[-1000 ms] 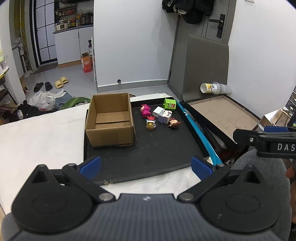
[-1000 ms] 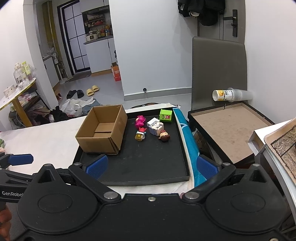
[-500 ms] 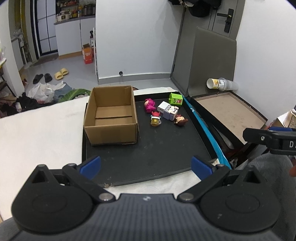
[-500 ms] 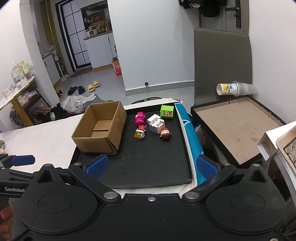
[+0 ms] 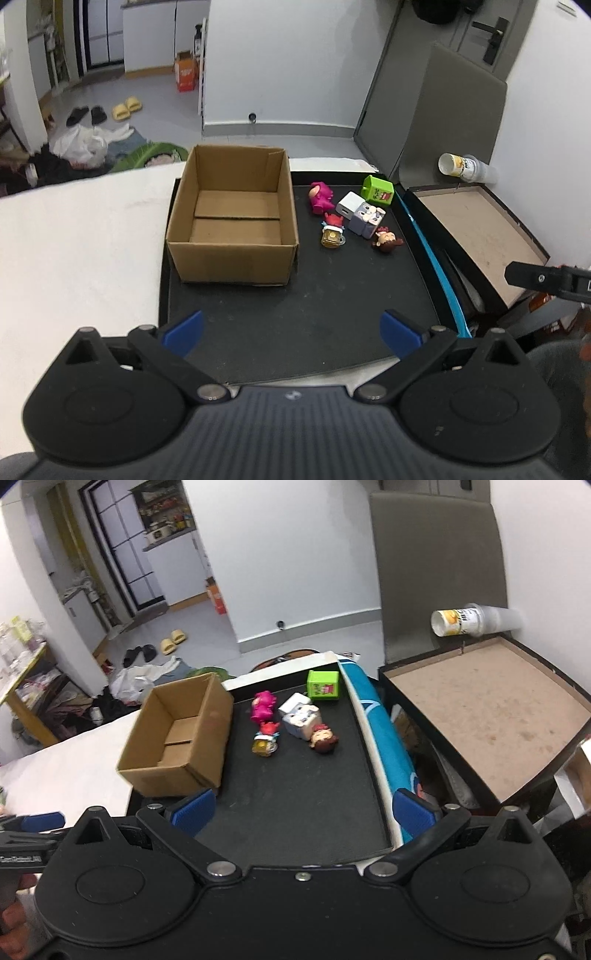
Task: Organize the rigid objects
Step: 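Move the left tool to the cardboard box wall and grasp it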
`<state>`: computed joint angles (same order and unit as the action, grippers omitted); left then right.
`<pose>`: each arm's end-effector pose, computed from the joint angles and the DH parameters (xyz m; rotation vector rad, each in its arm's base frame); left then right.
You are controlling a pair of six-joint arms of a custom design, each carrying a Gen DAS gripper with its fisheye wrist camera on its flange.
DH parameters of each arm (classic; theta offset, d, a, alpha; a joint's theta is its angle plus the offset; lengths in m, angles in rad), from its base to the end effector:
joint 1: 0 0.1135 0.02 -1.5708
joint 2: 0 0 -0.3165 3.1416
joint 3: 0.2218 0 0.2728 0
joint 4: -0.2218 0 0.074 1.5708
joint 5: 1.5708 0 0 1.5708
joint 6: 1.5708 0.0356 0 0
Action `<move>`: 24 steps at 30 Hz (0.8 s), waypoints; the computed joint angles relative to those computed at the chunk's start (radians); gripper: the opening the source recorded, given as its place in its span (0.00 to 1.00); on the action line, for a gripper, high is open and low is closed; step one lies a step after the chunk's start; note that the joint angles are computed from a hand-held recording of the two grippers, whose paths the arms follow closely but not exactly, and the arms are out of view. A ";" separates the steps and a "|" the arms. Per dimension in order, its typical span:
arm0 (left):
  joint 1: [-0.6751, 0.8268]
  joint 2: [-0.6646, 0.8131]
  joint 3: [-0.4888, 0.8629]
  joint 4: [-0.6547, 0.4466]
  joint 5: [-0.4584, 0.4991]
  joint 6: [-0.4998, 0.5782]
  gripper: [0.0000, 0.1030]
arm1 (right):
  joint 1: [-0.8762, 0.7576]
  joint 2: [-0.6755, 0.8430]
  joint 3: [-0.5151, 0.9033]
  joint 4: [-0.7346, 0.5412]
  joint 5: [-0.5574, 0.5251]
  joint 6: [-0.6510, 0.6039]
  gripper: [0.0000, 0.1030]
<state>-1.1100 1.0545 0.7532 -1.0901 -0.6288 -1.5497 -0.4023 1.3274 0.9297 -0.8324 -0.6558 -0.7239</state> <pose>0.0872 -0.1287 0.2659 -0.6141 2.4143 -0.0243 0.2353 -0.0765 0.2766 -0.5382 2.4153 0.4838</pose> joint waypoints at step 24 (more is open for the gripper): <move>0.771 -0.107 -0.218 0.379 0.249 0.680 0.85 | 0.207 0.201 -0.062 0.432 0.137 0.315 0.93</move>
